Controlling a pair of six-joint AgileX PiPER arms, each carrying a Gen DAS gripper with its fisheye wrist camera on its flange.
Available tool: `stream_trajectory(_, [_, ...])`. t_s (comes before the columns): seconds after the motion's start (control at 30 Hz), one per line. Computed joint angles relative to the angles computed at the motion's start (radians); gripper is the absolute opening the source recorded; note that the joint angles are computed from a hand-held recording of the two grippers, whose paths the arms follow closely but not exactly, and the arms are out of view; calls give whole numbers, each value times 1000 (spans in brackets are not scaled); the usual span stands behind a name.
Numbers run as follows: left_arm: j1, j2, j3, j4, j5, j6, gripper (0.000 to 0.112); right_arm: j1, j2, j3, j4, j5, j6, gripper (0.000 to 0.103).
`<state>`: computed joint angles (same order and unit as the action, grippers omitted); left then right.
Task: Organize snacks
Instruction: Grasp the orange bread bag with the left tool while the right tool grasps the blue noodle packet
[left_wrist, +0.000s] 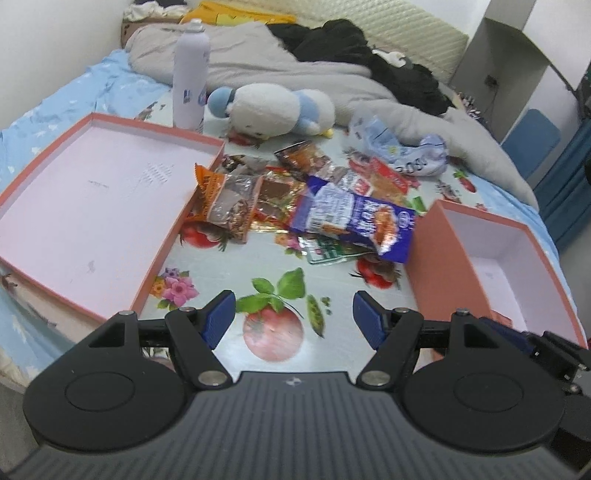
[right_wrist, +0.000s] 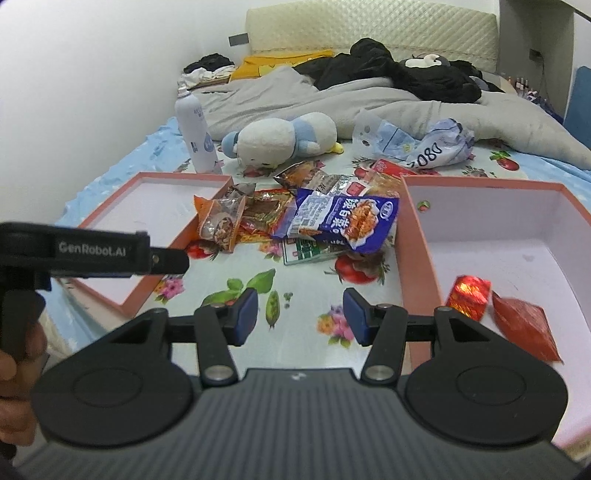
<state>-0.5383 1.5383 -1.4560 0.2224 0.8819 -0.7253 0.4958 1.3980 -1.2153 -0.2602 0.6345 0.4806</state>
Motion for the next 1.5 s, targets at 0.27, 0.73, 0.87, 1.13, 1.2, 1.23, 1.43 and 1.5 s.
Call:
stream_trajectory(0.27, [141, 199, -124, -79, -41, 150, 75, -53, 232, -194, 27, -1, -156, 54])
stream_trajectory(0.73, [199, 583, -508, -14, 18, 342, 84, -103, 695, -726, 45, 165, -531, 83])
stream_trajectory(0.87, [185, 643, -566, 68, 17, 362, 84, -102, 790, -837, 5, 228, -549, 83])
stream_trajectory(1.13, [173, 735, -665, 112, 62, 415, 83, -117, 882, -943, 30, 308, -581, 83])
stream_trajectory(1.2, [172, 741, -663, 125, 56, 408, 83, -123, 889, -946, 42, 308, -567, 82])
stream_trajectory(1.23, [170, 742, -657, 139, 51, 402, 83, -126, 889, -942, 50, 303, -563, 82])
stream_trajectory(1.43, [194, 767, -670, 109, 53, 389, 72, -135, 867, -905, 67, 270, -549, 52])
stream_trajectory(1.5, [193, 763, -657, 120, 41, 376, 69, -135, 862, -898, 69, 263, -550, 50])
